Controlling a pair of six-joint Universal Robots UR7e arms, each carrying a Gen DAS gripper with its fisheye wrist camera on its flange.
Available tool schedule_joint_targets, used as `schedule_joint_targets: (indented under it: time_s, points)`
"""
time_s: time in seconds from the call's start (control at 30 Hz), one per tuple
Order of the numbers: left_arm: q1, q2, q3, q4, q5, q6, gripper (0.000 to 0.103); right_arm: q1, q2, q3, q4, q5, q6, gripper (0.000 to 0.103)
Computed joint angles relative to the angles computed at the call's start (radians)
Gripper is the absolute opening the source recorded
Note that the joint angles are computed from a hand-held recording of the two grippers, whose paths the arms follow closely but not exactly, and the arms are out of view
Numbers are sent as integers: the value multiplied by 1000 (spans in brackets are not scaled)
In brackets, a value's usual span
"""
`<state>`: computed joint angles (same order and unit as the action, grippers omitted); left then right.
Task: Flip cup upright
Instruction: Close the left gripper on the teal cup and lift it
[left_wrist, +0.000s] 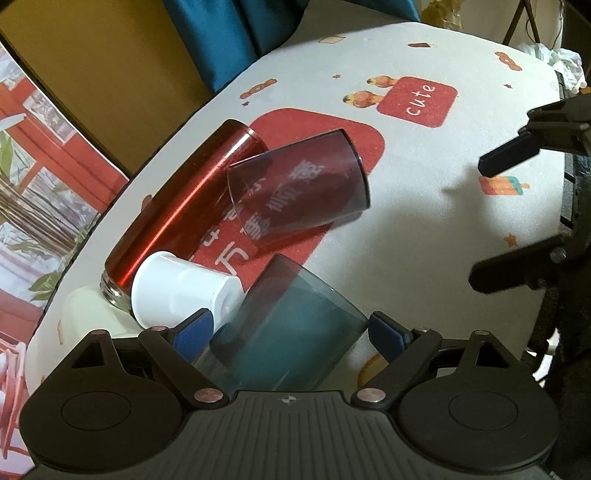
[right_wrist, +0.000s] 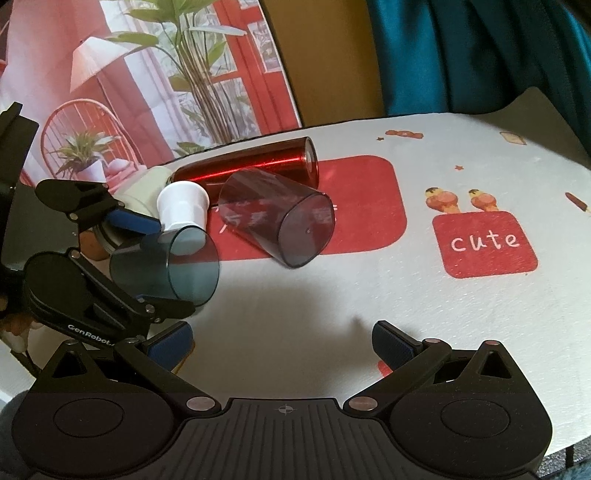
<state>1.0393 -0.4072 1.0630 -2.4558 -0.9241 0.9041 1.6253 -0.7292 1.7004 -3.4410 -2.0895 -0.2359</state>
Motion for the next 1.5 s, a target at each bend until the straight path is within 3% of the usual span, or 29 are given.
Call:
schedule_joint_targets:
  time_s: [0.1, 0.3, 0.47, 0.83, 1.1, 1.27, 1.5]
  points:
    - [-2, -14, 8, 40, 4, -27, 92, -1, -1, 1, -2, 1, 2, 103]
    - [3, -42, -20, 209, 5, -206, 92, -2, -3, 2, 0, 10, 0, 103]
    - [8, -75, 29, 180, 43, -291, 92, -3, -4, 5, -3, 14, 0, 103]
    - [33, -140, 100, 129, 190, -627, 92, 3, -7, 17, -22, 22, -5, 103]
    - [64, -159, 82, 117, 267, -872, 92, 11, -7, 25, -40, 27, -22, 103]
    - [81, -164, 46, 160, 251, -1072, 92, 16, -10, 32, -59, 27, -28, 103]
    - [95, -209, 97, 153, 170, -1053, 92, 18, -15, 40, -71, 24, -25, 103]
